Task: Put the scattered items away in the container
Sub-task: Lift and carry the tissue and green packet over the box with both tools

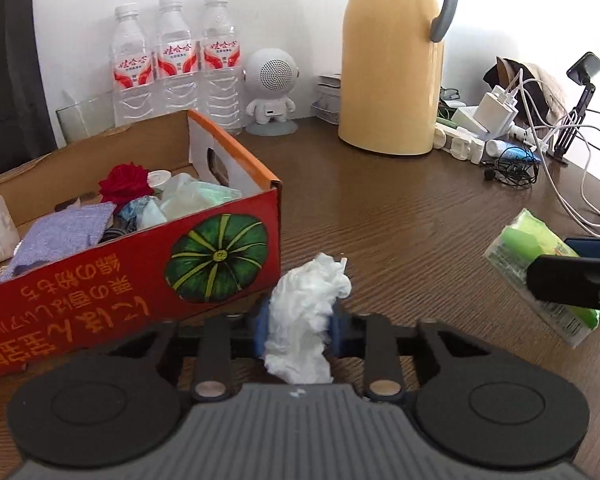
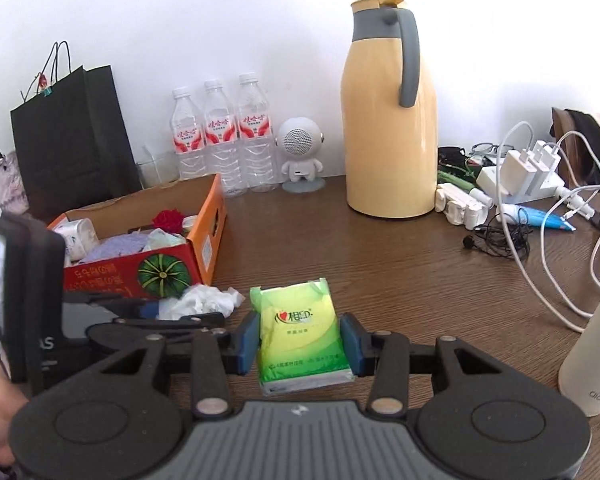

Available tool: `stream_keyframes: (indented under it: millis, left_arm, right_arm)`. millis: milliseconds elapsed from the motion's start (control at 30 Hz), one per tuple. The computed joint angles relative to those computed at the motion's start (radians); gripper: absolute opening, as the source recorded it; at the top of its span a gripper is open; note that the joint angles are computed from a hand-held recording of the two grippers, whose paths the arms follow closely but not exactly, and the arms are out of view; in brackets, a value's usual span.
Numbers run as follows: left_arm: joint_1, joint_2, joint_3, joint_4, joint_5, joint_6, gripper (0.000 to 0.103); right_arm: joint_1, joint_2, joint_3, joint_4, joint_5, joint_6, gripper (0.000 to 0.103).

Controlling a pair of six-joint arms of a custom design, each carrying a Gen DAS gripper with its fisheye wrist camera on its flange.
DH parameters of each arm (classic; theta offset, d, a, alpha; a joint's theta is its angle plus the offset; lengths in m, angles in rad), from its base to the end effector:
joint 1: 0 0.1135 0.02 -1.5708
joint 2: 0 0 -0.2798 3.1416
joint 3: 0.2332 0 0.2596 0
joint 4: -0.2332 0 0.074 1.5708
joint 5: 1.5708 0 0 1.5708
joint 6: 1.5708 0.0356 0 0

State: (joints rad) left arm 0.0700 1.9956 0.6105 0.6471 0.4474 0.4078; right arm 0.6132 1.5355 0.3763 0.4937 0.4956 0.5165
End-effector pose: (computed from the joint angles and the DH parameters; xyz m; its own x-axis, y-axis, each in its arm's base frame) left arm 0.3197 0.0070 0.0599 -0.5145 0.3224 -0.7946 0.5014 0.8648 0.0262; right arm 0.2134 0.1294 0.1206 -0.5380 0.1526 -0.8290 0.0752 0.9882 0.1331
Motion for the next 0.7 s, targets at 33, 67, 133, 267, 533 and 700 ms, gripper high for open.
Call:
stream_keyframes:
  millis: [33, 67, 133, 267, 533, 700]
  left_arm:
    - [0.022, -0.023, -0.028, 0.022, 0.022, 0.009, 0.023]
    - [0.053, -0.053, -0.061, 0.043, 0.054, 0.010, 0.022]
    - [0.138, -0.146, -0.144, 0.078, 0.124, -0.003, 0.022]
    - [0.359, -0.331, -0.238, 0.069, 0.253, -0.017, 0.022]
    - [0.799, -0.456, -0.106, -0.204, 0.437, 0.041, 0.022]
    - [1.011, -0.554, -0.186, -0.241, 0.601, 0.094, 0.023]
  right_arm:
    - [0.008, 0.001, 0.006, -0.004, -0.002, 0.005, 0.042]
    - [0.023, 0.004, 0.013, -0.012, 0.002, 0.010, 0.042]
    - [0.066, -0.001, 0.022, -0.020, 0.016, 0.018, 0.042]
    - [0.164, 0.003, 0.074, -0.045, 0.036, 0.035, 0.042]
    - [0.367, 0.105, 0.297, -0.073, 0.068, -0.017, 0.042]
    - [0.470, 0.091, 0.325, -0.100, 0.146, 0.026, 0.042]
